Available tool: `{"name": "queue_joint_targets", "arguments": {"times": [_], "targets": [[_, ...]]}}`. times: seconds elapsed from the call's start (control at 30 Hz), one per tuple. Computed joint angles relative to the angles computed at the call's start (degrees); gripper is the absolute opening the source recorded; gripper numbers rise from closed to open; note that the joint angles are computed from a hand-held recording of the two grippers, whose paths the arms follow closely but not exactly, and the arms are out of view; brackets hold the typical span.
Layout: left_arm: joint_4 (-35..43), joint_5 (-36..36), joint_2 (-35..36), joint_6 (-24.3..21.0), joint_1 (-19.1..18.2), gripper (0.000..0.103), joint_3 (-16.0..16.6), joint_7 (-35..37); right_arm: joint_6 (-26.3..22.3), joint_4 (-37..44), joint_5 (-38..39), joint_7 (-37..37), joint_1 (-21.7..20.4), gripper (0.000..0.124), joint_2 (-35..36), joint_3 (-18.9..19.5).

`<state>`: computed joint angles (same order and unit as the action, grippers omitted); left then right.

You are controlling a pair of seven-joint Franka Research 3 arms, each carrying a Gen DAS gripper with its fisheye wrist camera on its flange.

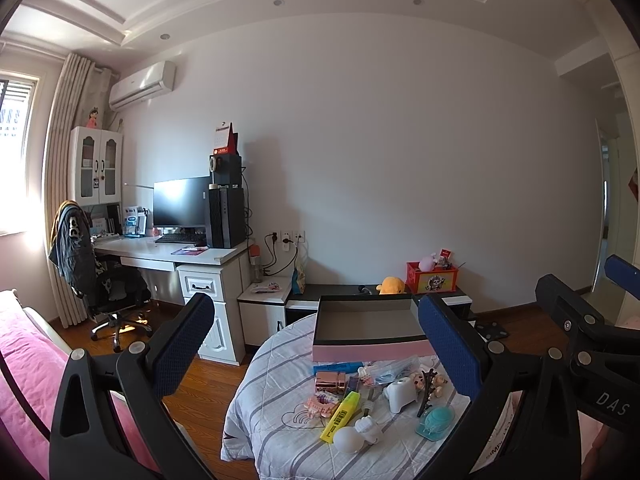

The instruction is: Organize rigid objects

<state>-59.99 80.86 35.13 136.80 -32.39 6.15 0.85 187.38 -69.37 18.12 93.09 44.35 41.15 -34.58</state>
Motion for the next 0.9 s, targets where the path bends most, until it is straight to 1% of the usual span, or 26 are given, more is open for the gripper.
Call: {"name": "queue_joint_targets", "arguments": {"times": [0.2,0.73,0.83,0.9], "targets": [[0.0,0.0,-0.1,0.0,0.0,0.103,0.0,0.1,0.1,-0.1,0.2,-0.3,0.0,0.103,0.0,0.1],[-0.9,-0.3,-0.6,0.5,0.4,0.103,-0.5,1.1,-0.7,1.2,-0.8,-0.6,-2.0,0.103,0.3,2.2],[0.4,-1.5,0.5,1.0,0.9,0.103,-0.7,2.4,-1.3,1.7,-1.4,-0.1,-2.7,0.103,0.7,2.9],[2.7,-3.1,2.4,1.2,1.3,0.103,-0.8,4.4,-1.9,2.5,-2.1,0.4,-3.7,0.103,1.1,3.8]]}}
